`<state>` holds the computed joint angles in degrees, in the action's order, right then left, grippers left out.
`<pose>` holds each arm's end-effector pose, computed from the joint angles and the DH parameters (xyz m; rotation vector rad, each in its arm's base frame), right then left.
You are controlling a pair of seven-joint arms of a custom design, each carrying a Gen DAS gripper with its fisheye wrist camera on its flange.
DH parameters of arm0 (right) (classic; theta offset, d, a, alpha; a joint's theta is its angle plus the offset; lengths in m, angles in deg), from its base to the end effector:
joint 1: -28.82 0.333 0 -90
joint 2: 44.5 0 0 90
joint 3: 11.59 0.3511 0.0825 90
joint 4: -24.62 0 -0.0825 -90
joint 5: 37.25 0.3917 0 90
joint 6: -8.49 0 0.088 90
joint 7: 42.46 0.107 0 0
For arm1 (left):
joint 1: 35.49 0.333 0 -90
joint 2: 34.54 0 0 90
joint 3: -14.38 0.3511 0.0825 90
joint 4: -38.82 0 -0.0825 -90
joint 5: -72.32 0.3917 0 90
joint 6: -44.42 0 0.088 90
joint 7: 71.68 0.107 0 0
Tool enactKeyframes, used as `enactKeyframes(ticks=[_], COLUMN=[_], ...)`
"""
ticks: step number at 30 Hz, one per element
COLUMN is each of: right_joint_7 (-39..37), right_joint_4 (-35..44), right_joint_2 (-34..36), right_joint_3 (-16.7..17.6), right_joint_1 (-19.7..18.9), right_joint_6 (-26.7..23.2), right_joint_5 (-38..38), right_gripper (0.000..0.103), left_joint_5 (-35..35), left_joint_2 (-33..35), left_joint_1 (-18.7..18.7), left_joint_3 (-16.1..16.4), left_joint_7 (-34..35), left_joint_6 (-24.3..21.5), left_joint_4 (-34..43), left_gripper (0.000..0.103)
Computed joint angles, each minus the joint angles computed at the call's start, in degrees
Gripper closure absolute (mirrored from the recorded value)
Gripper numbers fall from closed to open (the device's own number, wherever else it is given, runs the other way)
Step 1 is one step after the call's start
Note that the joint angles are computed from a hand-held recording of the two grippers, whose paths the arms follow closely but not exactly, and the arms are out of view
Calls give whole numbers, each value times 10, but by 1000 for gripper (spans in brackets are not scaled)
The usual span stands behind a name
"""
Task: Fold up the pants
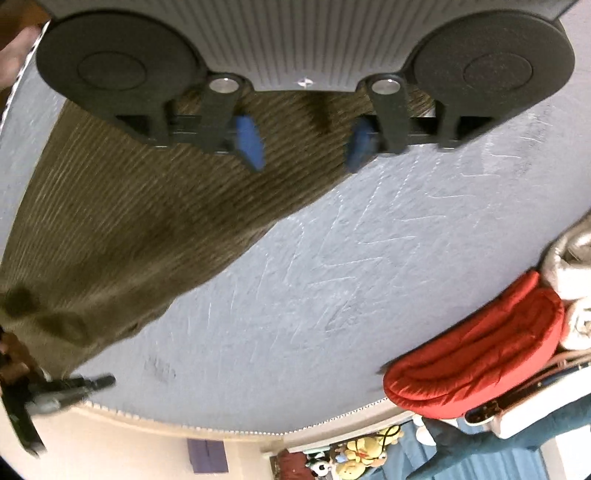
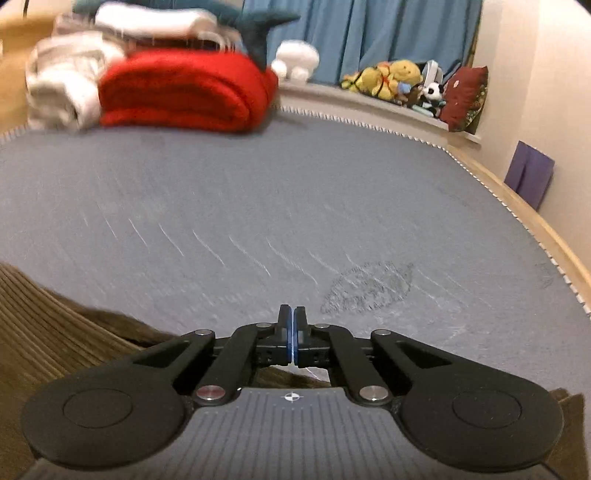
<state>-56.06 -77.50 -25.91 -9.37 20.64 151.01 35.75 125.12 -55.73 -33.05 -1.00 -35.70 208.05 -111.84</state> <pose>0.6843 -0.0787 0.4409 -2.0348 0.8619 -0.5630 0.4051 -0.1406 0.4394 -1.6137 1.8188 -0.4593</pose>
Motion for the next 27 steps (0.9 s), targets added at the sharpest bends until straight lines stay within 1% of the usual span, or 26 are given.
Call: enactKeyframes(ticks=[1,2,3,4,5,6,7,8,9,10,11,13,14,15,17,18,19,20,21,22,23,24,25,26,27], right_joint_7=[11,14,15,28,58,81,100,104,102,98,101,127,132,132,128,124,125,128,131,134,137,141,146,153,160], right_joint_4=[-2,-6,-9,-5,9,17,20,11,-3,-11,-8,2,0,-4,-16,-15,-16,-20,-17,-20,-21,-21,-18,-13,-8], right_joint_2=[-6,-12,-18,-18,-10,-4,1,0,-2,-3,-1,2,1,-1,-5,-5,-6,-9,-8,-9,-8,-7,-4,0,4], right_joint_3=[-4,-7,-12,-19,-27,-35,-42,-46,-49,-49,-49,-50,-51,-52,-55,-55,-57,-58,-60,-62,-64,-66,-67,-69,-70], right_joint_1=[-9,-17,-23,-28,-30,-31,-24,-15,-7,-8,-17,-27,-30,-32,-37,-42,-45,-47,-49,-50,-52,-55,-59,-64,-69], right_joint_6=[-38,-74,-110,-151,-196,-225,-227,-205,-171,-153,-162,-173,-166,-157,-141,-141,-139,-132,-127,-116,-107,-98,-93,-90,-88], right_joint_5=[-16,-28,-42,-69,-110,-149,-194,-227,-253,-262,-259,-260,-261,-266,-277,-276,-278,-281,-284,-287,-290,-292,-294,-293,-293], right_gripper=[98,92,83,76,63,58,58,58,58,58,58,58,57,56,55,55,55,55,54,53,51,50,49,48,47], left_joint_5=[-6,-20,-54,-87,-97,-67,-73,-89,-88,-78,-67,-59,-66,-79,-115,-157,-239,-293,-307,-281,-243,-245,-287,-312,-310], left_joint_2=[6,13,29,49,66,74,76,74,70,63,56,47,47,51,66,79,94,113,131,140,140,141,139,138,138], left_joint_1=[-2,-8,-21,-28,-15,-17,-19,-26,-28,-30,-33,-40,-46,-54,-71,-92,-133,-166,-180,-174,-148,-141,-155,-150,-144], left_joint_3=[7,16,29,32,25,35,33,32,27,20,18,18,21,27,42,56,81,101,102,91,64,56,68,62,55], left_joint_7=[2,15,46,70,77,57,63,64,49,34,27,18,22,33,68,108,188,249,275,276,260,255,270,280,283], left_joint_6=[8,11,-9,-52,-67,-50,-59,-82,-92,-96,-89,-53,-33,-7,48,65,66,58,35,28,29,16,-1,-10,-14], left_joint_4=[1,3,7,16,17,13,19,29,34,39,40,39,38,37,31,30,29,33,40,41,42,49,55,58,59], left_gripper=[64,64,64,64,65,65,65,65,64,63,62,54,50,49,45,43,43,42,38,35,33,33,33,33,32])
